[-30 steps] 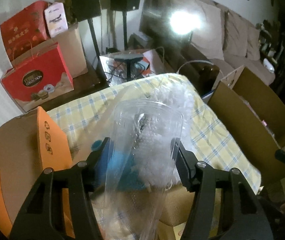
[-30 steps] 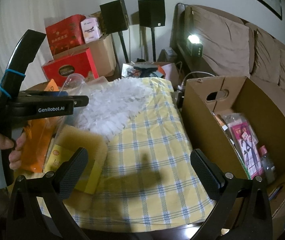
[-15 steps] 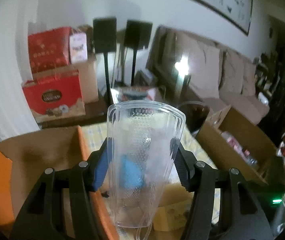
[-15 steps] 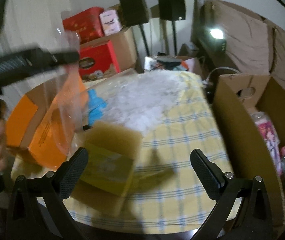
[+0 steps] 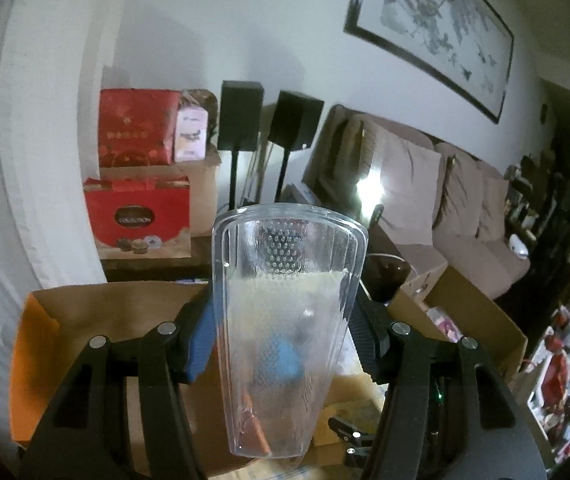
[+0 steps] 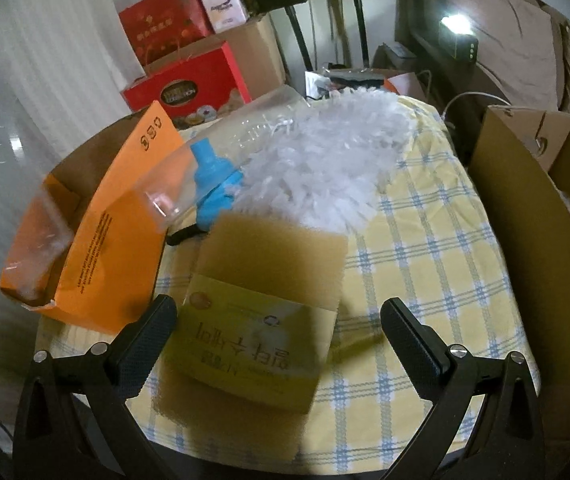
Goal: Organize objects
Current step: 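Grasp the clear plastic tube with the left tool and lift it, then release the tube into the orange tray box while the right tool grasps the sponge box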
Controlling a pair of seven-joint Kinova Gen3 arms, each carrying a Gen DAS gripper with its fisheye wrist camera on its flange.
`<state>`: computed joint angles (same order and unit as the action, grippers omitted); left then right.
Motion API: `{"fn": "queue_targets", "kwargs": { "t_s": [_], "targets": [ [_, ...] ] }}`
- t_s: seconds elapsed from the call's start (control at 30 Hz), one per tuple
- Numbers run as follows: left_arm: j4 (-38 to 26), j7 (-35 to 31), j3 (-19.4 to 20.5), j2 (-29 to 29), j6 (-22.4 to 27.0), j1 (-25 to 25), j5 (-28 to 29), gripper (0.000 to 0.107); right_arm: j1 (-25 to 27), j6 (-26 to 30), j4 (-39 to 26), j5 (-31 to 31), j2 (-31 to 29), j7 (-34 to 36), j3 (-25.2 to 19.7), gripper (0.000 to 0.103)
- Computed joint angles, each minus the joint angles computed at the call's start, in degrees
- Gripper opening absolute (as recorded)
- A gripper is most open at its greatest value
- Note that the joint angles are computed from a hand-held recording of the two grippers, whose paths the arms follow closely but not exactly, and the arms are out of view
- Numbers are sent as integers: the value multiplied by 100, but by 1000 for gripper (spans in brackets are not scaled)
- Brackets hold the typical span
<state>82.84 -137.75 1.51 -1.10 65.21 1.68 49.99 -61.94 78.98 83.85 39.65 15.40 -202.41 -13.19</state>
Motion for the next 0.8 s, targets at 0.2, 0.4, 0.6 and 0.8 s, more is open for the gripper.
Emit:
{"fn": "queue_targets", "kwargs": {
  "t_s": [0.2, 0.4, 0.6, 0.8],
  "targets": [
    [-218, 222, -42, 93, -82, -105, -361, 56, 7, 87, -302, -146, 148, 307, 32, 103],
    [-145, 419, 49, 266, -274, -111, -852, 56, -24, 262, -493, -343, 345, 623, 181, 92],
    [-246, 785, 200, 633, -174, -104, -1310, 56, -122, 298, -546, -218, 360, 747, 196, 82],
    [-312, 934, 306, 832, -245, -119, -1583, 56, -463, 648, -585, 201, 223, 481, 151, 82]
  ]
}}
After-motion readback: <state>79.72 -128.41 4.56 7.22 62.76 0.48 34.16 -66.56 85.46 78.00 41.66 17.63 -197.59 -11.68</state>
